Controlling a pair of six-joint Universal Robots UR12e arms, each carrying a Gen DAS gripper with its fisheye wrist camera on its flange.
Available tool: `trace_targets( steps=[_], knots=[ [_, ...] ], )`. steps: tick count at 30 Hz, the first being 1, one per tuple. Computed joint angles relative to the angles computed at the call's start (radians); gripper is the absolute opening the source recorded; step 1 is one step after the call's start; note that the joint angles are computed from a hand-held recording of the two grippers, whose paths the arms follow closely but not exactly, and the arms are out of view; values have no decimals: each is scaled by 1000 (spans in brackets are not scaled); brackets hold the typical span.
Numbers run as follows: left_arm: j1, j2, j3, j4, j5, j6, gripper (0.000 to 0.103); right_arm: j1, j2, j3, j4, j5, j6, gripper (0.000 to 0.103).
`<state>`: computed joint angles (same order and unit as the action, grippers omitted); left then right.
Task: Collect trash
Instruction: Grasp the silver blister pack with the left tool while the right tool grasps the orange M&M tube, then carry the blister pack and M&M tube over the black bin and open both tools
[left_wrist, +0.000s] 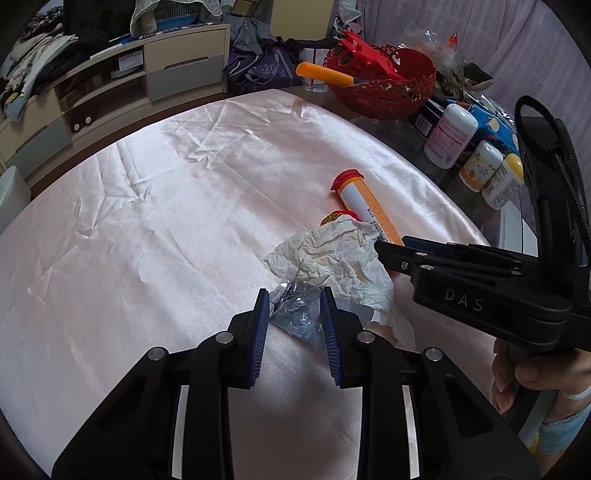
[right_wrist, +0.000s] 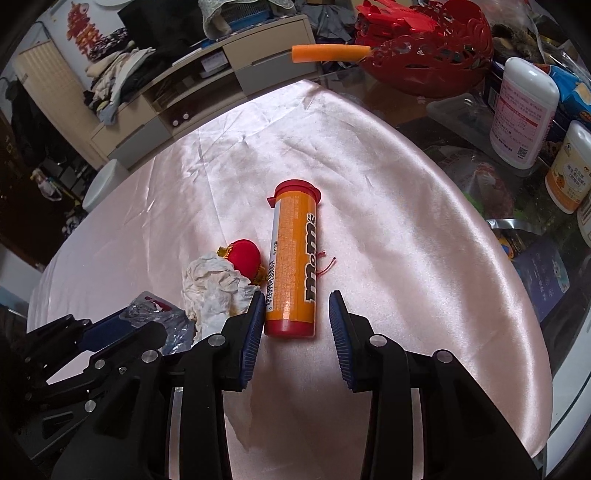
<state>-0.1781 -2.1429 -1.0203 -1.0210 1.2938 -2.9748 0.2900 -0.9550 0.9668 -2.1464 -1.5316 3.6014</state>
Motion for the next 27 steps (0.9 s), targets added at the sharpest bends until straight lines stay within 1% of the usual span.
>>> trace_targets(
  steps=[3,4,7,12,20,27],
  knots=[
    [0,-2,1,6,4,7,26,1,6,-4,-8,-12,-2,32],
    [0,-2,1,7,6,7,26,1,8,-6,-7,-11,-3,29],
    [-1,4,-6,15,19,5,26,1,6,-6,-5,-11,-12,28],
    [5,32,-35,37,22,-3,26,3,-19,19,-29,-19,-11,28],
    [16,124,-134,89,11,-10,26,20,-104,102,-71,-61,-20,28],
    [23,236,-263,119,-32,3,26,43,-199,221,-93,-85,-9,28]
  ],
)
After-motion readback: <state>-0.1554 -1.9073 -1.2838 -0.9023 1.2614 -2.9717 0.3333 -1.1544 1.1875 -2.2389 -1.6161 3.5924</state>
